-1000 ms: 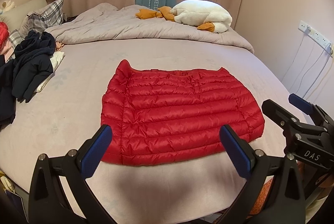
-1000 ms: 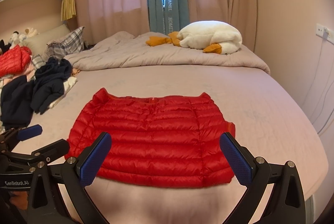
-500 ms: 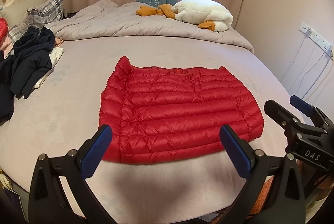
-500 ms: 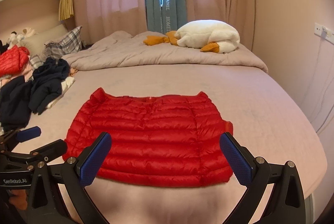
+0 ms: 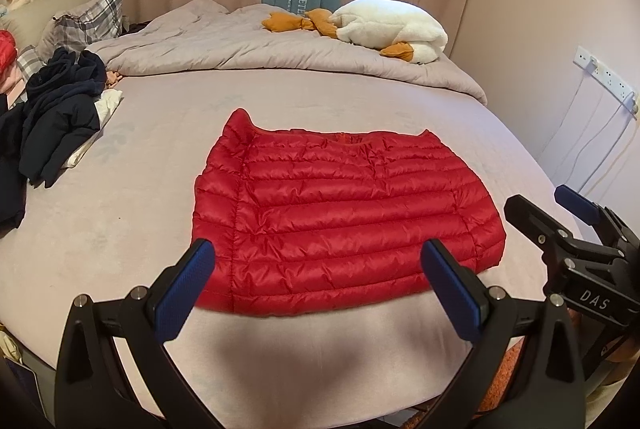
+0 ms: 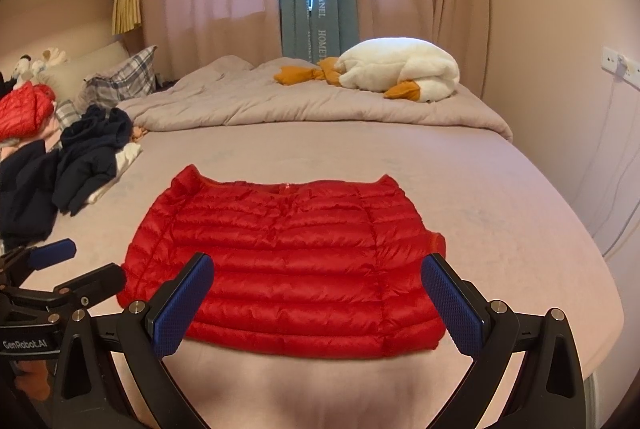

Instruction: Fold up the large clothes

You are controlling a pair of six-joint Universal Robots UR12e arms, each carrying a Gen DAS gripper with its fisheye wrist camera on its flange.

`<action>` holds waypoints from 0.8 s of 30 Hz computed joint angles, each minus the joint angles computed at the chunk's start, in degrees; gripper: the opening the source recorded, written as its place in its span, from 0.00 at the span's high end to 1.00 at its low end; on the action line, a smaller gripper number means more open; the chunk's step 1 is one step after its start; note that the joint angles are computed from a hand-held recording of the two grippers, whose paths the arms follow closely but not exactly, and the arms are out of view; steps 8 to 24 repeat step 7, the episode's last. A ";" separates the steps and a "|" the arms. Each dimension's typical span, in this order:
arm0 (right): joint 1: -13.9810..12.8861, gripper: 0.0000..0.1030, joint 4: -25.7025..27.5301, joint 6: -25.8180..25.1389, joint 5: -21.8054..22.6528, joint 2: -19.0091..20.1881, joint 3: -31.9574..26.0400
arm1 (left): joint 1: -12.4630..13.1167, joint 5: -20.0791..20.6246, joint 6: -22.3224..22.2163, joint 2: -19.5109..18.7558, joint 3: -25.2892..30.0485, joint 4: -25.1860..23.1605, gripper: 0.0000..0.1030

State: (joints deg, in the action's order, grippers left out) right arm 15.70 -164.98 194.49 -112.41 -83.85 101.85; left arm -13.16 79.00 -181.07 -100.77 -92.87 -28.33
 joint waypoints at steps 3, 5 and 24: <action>0.02 0.01 -0.05 -0.02 -0.01 -0.05 0.02 | 0.08 -0.01 -0.24 0.09 -0.08 0.10 0.00; 0.05 0.01 -0.05 -0.12 -0.05 0.00 -0.05 | 0.14 -0.14 -0.29 0.16 -0.10 0.02 0.00; 0.11 0.01 0.03 -0.08 -0.19 0.04 -0.11 | 0.18 -0.15 -0.42 0.20 -0.15 0.12 0.00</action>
